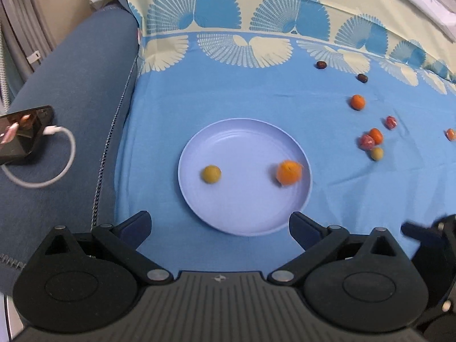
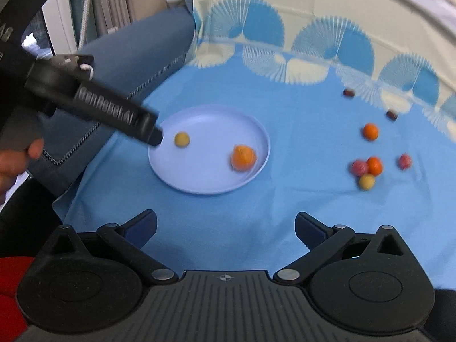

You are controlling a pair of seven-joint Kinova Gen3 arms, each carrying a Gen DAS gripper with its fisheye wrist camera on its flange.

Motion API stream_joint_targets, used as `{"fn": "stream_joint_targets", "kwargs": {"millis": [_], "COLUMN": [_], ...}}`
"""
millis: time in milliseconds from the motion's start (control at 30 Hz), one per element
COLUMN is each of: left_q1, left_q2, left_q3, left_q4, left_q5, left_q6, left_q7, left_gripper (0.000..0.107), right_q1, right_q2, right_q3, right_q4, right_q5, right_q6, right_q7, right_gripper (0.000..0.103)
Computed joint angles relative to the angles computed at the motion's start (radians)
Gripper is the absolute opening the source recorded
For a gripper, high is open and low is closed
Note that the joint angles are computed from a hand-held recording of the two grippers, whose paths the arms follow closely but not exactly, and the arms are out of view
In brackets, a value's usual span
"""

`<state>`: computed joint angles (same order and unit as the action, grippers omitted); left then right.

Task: Organize fruits
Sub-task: 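Open both tools to drop the plum and mandarin onto the plate, then move both tools back toward the remaining fruits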

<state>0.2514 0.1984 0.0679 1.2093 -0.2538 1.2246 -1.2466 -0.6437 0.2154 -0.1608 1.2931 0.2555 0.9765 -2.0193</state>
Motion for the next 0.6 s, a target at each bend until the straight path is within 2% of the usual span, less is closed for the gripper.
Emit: {"fn": "stream_joint_targets", "kwargs": {"millis": [200, 600], "left_q1": [0.044, 0.072], "left_q2": [-0.079, -0.157], "left_q3": [0.023, 0.077], "left_q4": [0.045, 0.087], "left_q5": [-0.064, -0.149], "left_q6": [-0.016, 0.001], "left_q7": [0.075, 0.176], "left_gripper": [0.103, 0.103], "right_q1": [-0.028, -0.016], "right_q2": [-0.07, -0.141], "right_q3": [-0.012, -0.059], "right_q4": [0.063, 0.128], "right_q5": [0.087, 0.17], "right_q6": [-0.049, -0.095], "right_q7": [-0.057, -0.136], "right_gripper": [0.102, 0.102]}}
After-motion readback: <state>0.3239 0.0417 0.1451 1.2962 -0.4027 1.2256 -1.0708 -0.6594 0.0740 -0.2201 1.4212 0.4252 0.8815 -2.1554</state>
